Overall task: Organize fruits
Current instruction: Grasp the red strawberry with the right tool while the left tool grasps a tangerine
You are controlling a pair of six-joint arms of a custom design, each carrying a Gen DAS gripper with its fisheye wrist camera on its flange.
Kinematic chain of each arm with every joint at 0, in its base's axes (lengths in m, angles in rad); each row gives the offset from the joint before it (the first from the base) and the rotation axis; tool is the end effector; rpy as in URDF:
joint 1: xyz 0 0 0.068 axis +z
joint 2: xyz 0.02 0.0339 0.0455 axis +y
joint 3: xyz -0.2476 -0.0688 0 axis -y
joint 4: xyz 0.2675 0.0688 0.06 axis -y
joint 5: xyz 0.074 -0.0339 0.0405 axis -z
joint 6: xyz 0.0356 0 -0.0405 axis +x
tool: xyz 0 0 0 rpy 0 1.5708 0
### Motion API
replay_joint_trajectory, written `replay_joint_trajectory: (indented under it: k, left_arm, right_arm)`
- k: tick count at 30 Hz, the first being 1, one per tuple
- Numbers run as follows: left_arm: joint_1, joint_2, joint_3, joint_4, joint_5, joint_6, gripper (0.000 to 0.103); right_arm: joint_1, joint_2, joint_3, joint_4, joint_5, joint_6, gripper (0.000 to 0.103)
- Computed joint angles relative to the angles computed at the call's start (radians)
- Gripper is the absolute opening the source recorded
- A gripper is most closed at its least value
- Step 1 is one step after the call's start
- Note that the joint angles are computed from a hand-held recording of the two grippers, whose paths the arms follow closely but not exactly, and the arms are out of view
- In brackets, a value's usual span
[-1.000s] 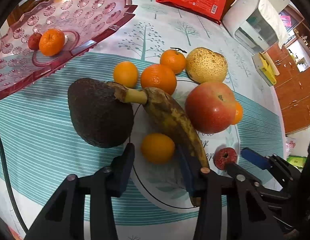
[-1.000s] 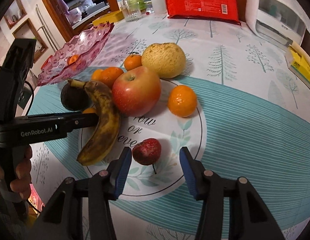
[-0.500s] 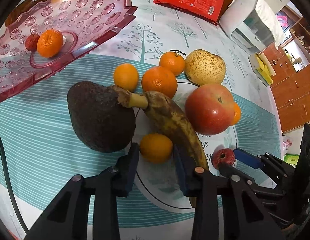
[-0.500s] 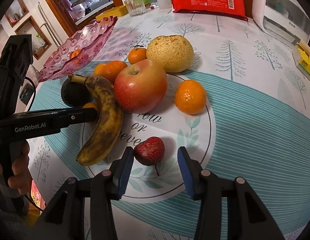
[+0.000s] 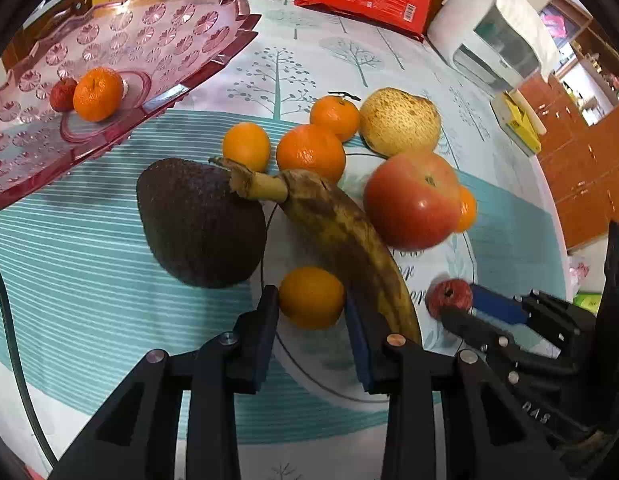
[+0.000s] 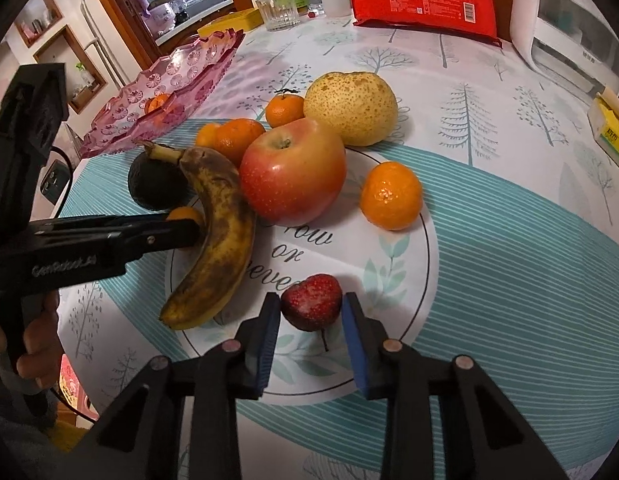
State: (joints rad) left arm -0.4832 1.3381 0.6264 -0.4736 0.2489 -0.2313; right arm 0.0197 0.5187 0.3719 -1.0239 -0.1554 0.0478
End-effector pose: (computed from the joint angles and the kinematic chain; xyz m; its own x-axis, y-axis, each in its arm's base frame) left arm 0.2133 -0.1218 0.1246 -0.9207 0.2322 -0.3137 0.3300 0.8922 -0.3084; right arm 0.1208 0.0079 0.1559 -0.9236 0.0290 -0.3822 -0.0356 0.9863 0.1610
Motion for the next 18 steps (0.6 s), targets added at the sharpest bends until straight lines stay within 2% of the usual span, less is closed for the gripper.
replay_joint_trajectory:
  k: [10,18]
  left_arm:
    - [0.005,-0.122,-0.026,-0.081,0.017,0.028,0.032]
    - [0.035,-0.231,-0.007,-0.192,0.019,0.084,0.032]
  right_arm:
    - [0.027,-0.043,0.026,-0.039,0.02,0.04,0.031]
    - [0.171,-0.059,0.089,-0.051,0.089,0.17,0.031]
